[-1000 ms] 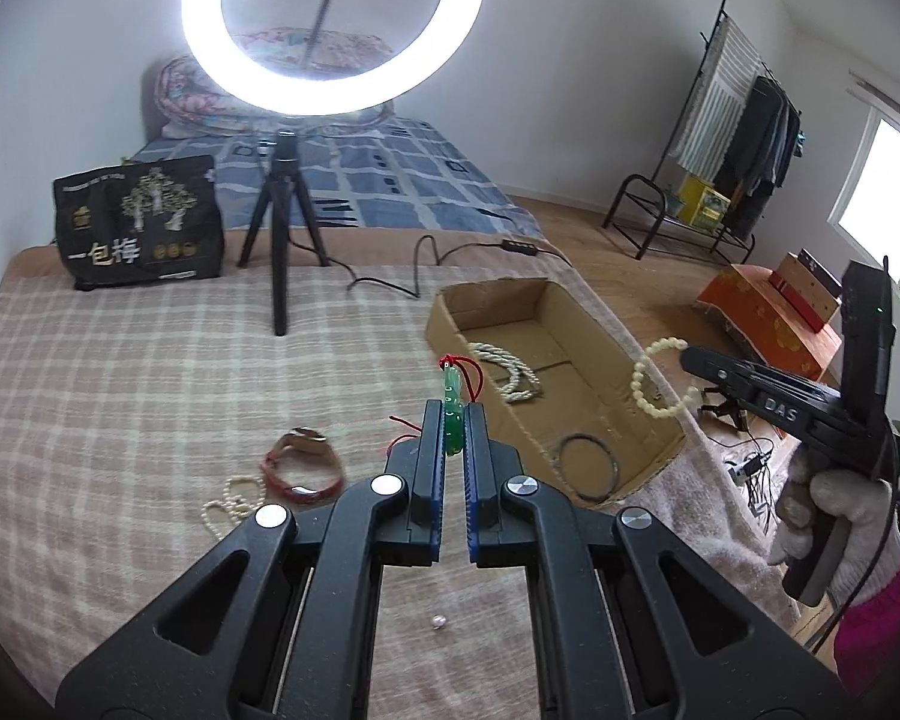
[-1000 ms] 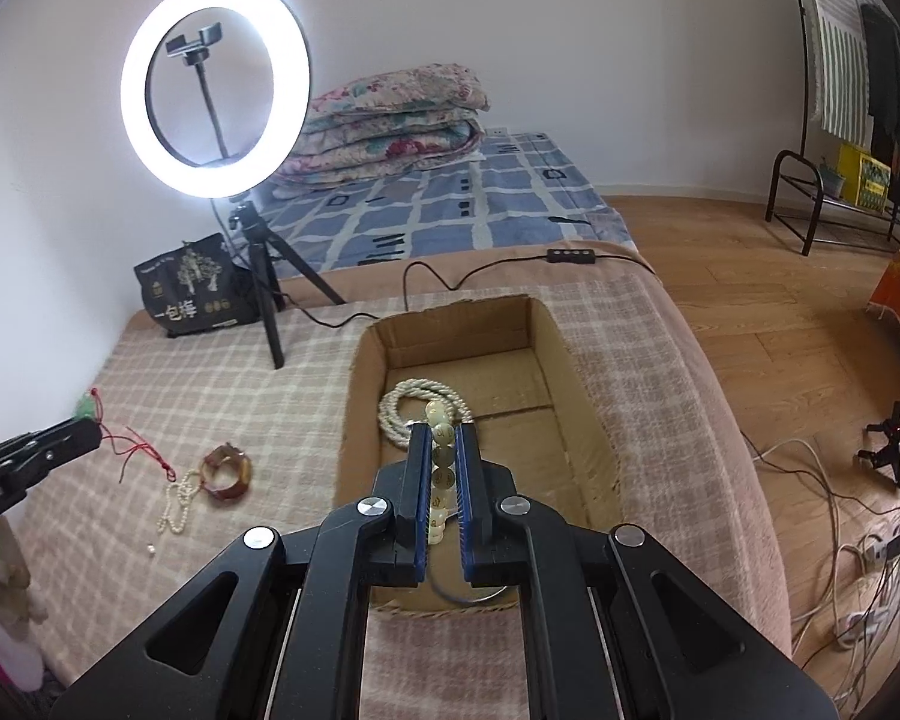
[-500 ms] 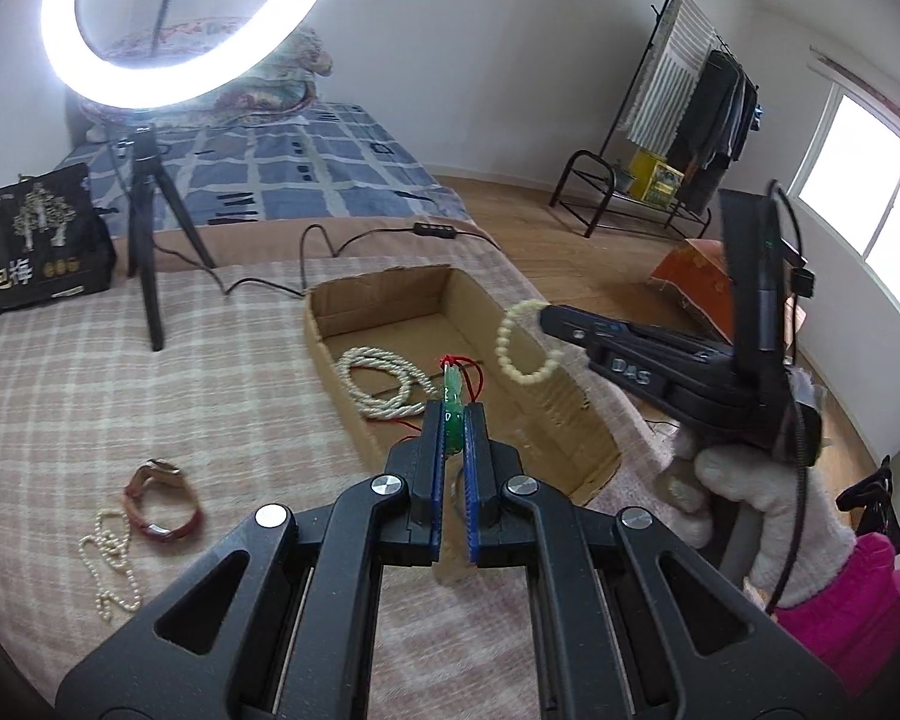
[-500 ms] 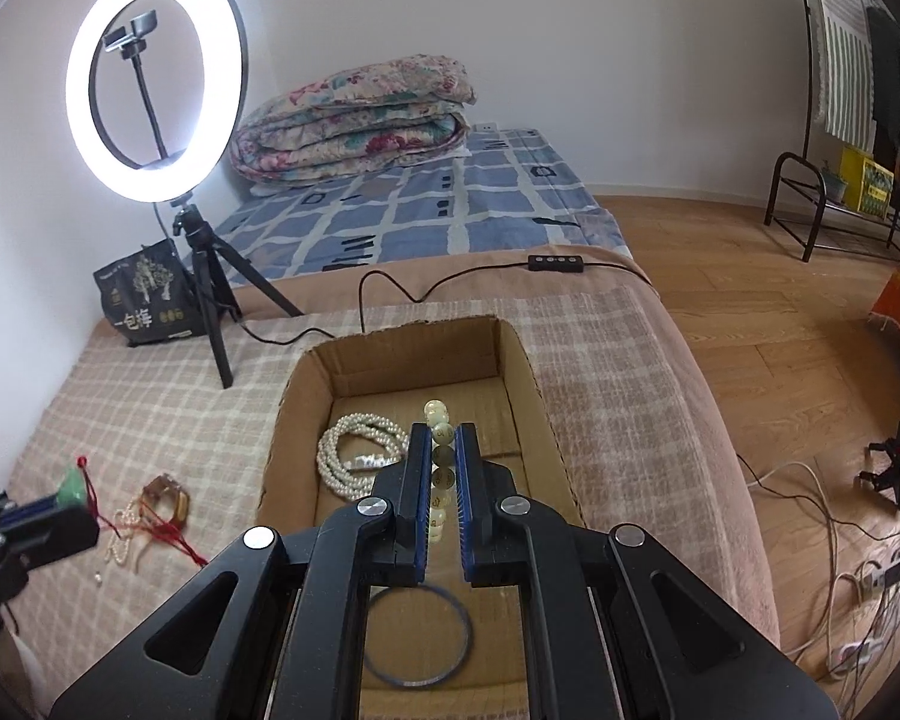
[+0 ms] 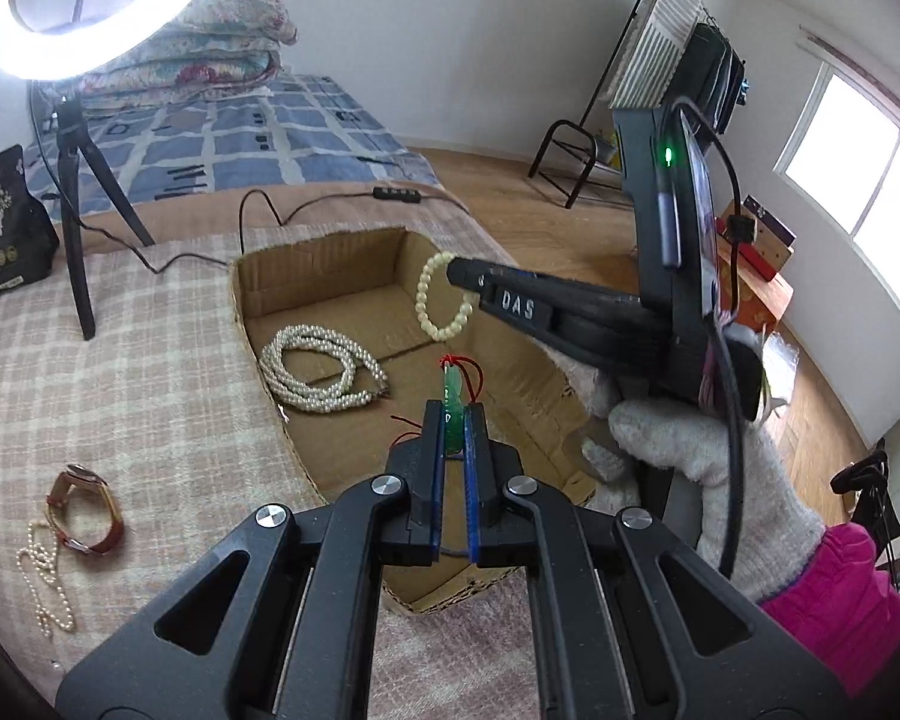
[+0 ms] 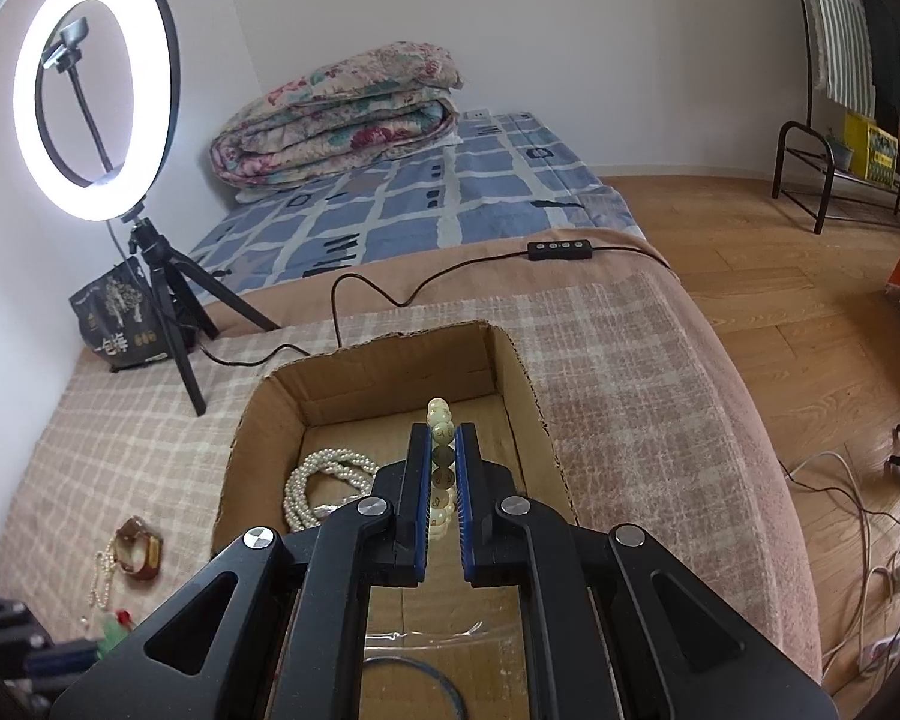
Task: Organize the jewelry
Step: 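Lift and carry the jade pendant and yellow bracelet over the cardboard box with both tools, then open the left tool to drop the pendant while the right tool releases the bracelet into the box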
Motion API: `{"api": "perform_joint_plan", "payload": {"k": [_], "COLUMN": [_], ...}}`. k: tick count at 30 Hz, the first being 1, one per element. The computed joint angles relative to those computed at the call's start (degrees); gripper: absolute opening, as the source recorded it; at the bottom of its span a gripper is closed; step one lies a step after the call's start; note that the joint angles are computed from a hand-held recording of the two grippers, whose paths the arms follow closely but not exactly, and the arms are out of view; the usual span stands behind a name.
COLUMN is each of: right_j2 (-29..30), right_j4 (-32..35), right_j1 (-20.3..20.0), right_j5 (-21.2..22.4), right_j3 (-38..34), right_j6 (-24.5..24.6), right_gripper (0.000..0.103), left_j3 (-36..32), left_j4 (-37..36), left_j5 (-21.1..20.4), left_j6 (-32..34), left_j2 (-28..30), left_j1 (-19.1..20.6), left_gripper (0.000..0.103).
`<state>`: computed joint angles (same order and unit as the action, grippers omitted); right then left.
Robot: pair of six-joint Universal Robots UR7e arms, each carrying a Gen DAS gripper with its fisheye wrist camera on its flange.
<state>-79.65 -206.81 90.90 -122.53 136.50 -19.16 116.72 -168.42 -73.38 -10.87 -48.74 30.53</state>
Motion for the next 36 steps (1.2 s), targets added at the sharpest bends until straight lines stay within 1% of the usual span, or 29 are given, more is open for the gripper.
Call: {"api": "perform_joint_plan", "payload": {"k": [7, 12, 13, 15, 16, 17, 18, 19, 21, 23, 25, 29, 36], "right_j2": [0.38, 0.90, 1.01, 1.32, 1.63, 2.00, 2.40, 2.43, 2.53, 2.89, 3.14, 2.92, 1.76], "right_j4": [0.99, 0.85, 0.80, 0.32, -0.19, -1.01, -2.22, -2.11, -1.51, -2.35, -2.88, -2.18, -1.42], "right_j1": [-0.43, 0.09, 0.25, 0.57, 0.86, 1.11, 1.45, 1.54, 2.02, 2.54, 3.05, 4.41, 7.20], "right_j5": [-0.13, -1.49, -1.76, -2.34, -2.90, -3.40, -3.75, -3.81, -4.66, -5.83, -6.77, -8.93, -11.88], "right_j3": [-0.52, -0.63, -0.69, -0.75, -0.83, -0.88, -0.86, -1.00, -1.33, -1.37, -1.51, -1.79, -1.34], "right_j6": [0.35, -0.04, 0.00, 0.21, 0.30, 0.21, -0.11, -0.10, 0.19, 0.08, 0.08, 0.43, 1.55], "right_gripper": [0.007, 0.007, 0.008, 0.022, 0.039, 0.052, 0.054, 0.054, 0.055, 0.066, 0.070, 0.071, 0.072], "left_j3": [0.31, 0.95, 1.02, 1.04, 1.03, 1.00, 1.12, 1.43, 1.79, 2.03, 2.14, 2.74, 4.16], "left_j4": [0.94, 0.06, 0.02, 0.44, 0.76, 1.13, 1.06, 0.67, 0.56, 0.71, 0.80, 0.75, 1.64], "left_j5": [-0.19, 0.62, 0.71, 1.06, 1.24, 1.19, 1.14, 1.50, 1.96, 2.28, 2.33, 2.58, 3.14], "left_j6": [-0.34, 0.03, 0.19, 0.22, 0.13, 0.05, -0.01, -0.15, 0.03, -0.09, -0.16, -0.43, -0.75], "left_j2": [0.56, 0.29, 0.25, 0.11, 0.03, -0.10, -0.26, -0.45, -0.76, -1.04, -1.22, -2.13, -5.25], "left_j1": [0.50, 0.33, 0.35, 0.34, 0.30, 0.32, 0.31, 0.17, -0.07, -0.27, -0.35, -0.66, -1.34], "left_gripper": [0.003, 0.003, 0.003, 0.004, 0.008, 0.022, 0.034, 0.037, 0.038, 0.038, 0.039, 0.045, 0.045]}}
